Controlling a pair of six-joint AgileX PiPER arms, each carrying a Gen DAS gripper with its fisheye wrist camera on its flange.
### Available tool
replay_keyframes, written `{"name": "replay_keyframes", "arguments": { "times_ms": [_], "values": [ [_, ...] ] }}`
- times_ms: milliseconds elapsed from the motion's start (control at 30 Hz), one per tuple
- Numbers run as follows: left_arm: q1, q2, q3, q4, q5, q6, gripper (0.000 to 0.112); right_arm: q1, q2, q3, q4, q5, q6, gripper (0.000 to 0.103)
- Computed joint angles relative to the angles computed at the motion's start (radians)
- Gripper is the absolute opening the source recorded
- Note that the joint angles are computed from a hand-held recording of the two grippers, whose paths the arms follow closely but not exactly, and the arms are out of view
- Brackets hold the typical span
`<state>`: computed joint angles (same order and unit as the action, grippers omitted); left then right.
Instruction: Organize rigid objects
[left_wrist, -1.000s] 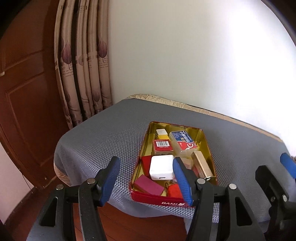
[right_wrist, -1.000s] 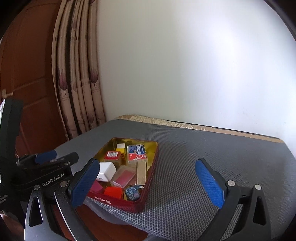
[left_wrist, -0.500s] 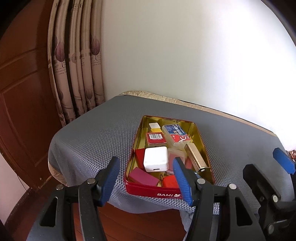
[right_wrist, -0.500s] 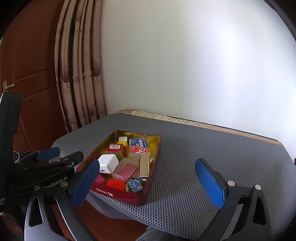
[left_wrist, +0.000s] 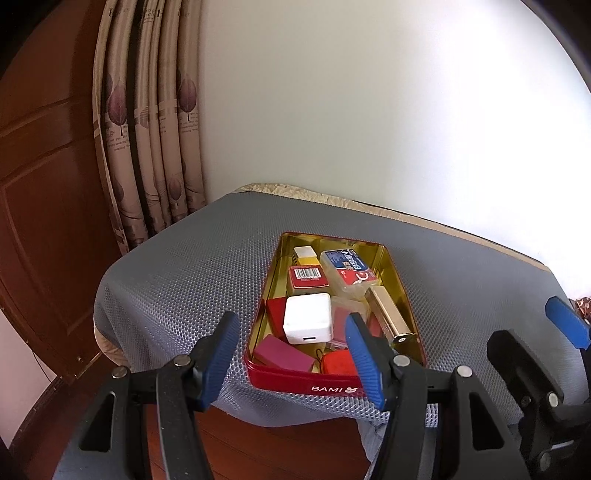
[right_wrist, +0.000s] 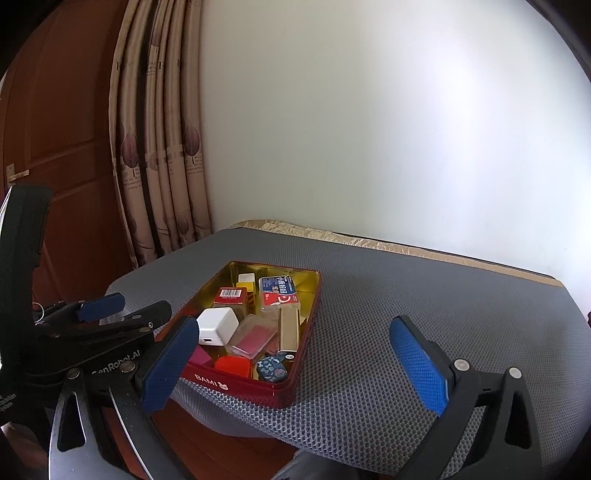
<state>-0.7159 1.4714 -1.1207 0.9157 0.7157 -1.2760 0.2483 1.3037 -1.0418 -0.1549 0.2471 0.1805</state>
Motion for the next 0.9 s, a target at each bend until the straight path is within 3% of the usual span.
{"name": "replay_keyframes", "arguments": {
  "times_ms": [533, 900],
  "values": [
    [0.012, 0.008, -0.005, -0.029, -0.015, 0.026, 0.061, -0.006, -0.006, -0.005, 0.075, 0.013, -0.075, 0.103],
    [0.008, 0.011, 0.005, -0.004, -0.016, -0.006, 0.061, 0.013, -0.005, -0.006, 0.014, 0.022, -0.004, 0.103]
  ]
}}
